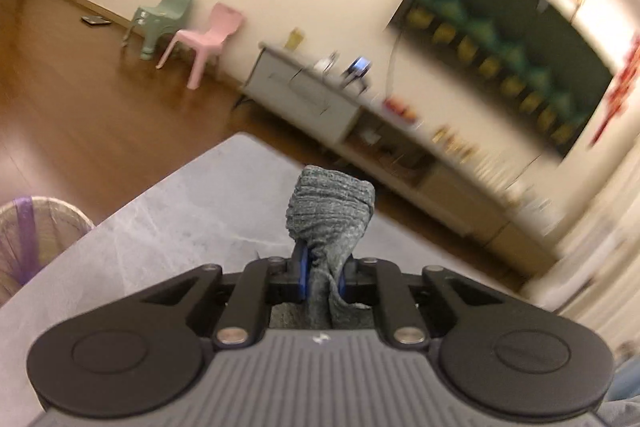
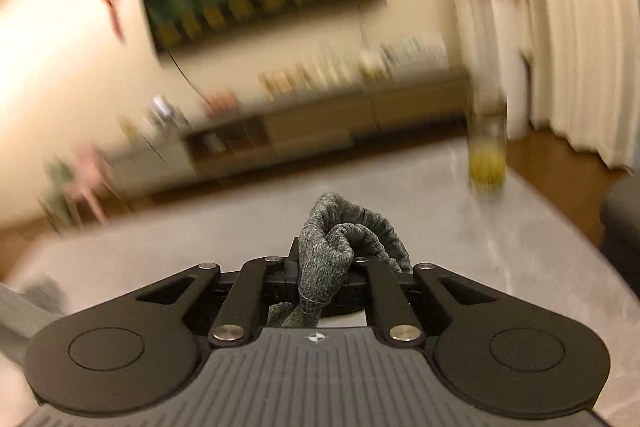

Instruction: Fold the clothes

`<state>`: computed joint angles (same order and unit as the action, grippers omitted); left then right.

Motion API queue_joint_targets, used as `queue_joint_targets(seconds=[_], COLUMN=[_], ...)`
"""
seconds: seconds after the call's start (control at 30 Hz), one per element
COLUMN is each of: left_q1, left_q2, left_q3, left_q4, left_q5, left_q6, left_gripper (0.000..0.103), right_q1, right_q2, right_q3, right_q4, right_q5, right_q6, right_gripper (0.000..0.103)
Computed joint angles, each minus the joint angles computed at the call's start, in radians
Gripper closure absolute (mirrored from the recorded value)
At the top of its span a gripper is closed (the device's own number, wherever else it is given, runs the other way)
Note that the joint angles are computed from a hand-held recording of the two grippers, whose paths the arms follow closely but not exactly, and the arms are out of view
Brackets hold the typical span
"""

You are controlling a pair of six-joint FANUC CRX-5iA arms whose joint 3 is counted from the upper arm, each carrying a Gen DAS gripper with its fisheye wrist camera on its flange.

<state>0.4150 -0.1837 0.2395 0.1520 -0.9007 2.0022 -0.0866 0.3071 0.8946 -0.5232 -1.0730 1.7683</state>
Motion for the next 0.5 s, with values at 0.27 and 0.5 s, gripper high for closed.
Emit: queue_joint_targets(seconds=[0.27, 0.5], left_q1=[-0.015, -0.214], left_q2=[-0.02, 0.105], left_q3=[0.071, 0.27], left_q4=[-0.308, -0.472], left_q5=[-0.326, -0.382], left_q6=[0.421, 0.24], left_gripper=[0.063, 0.052], right_q1=[-0.187, -0.104], right_q2=[0.042, 0.041], right_q3=[0.187, 0.109], right_q4=[-0.018, 0.059], right_q5=[-0.463, -0.301], right_q6=[0.225, 0.021], right_gripper=[0.059, 0.017])
